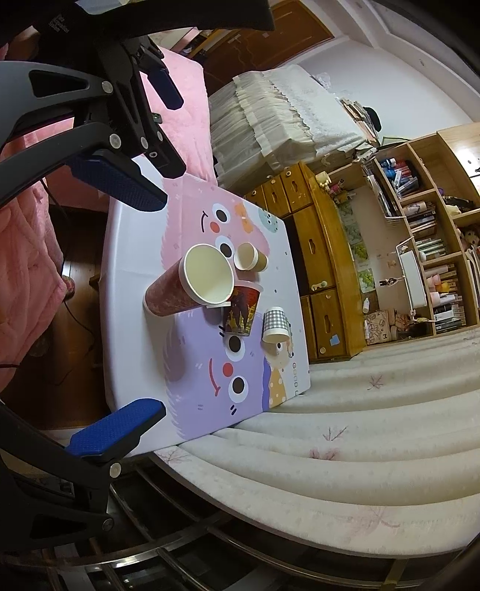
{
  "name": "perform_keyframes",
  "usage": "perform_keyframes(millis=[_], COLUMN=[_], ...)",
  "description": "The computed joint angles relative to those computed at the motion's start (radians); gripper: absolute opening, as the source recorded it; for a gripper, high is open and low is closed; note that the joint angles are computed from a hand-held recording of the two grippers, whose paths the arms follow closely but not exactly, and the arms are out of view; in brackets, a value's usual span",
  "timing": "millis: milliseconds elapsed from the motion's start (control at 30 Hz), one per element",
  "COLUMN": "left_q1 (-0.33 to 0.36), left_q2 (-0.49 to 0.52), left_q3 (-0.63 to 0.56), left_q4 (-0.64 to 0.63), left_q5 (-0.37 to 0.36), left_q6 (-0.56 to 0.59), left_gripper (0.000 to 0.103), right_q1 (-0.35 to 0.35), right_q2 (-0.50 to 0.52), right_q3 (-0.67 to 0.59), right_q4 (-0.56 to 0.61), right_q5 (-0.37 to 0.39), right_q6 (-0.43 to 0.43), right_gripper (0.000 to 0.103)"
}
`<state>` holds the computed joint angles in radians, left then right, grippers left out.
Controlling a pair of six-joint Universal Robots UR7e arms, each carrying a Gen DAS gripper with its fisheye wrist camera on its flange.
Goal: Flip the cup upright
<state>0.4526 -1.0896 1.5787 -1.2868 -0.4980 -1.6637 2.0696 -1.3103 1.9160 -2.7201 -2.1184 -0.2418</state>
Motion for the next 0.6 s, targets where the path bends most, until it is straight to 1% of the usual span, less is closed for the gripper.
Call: perform_keyframes(millis=[200,367,600], left_q1=[0.005,0.010,0.014], left_q2=[0.004,-0.011,-0.011], left_q3=[-0.006,0.014,0.013], left_q4=[0.000,-0.042,-0.035], left_q5=[-0.007,-0.011,-0.009], left_q6=[0.004,0.025,0.026], left_gripper=[0.102,0.102,0.102], right_q1=[0.001,-0.004,-0.004], right_q2=[0.001,0.010,0.011], right_q3=[-0.004,-0.013,-0.014], right_q4=[0.011,0.029,0.028], right_q5=[-0.002,0.001,0.000], right_q6=[0.005,0.014,0.014], right_gripper=[0.102,0.102,0.102])
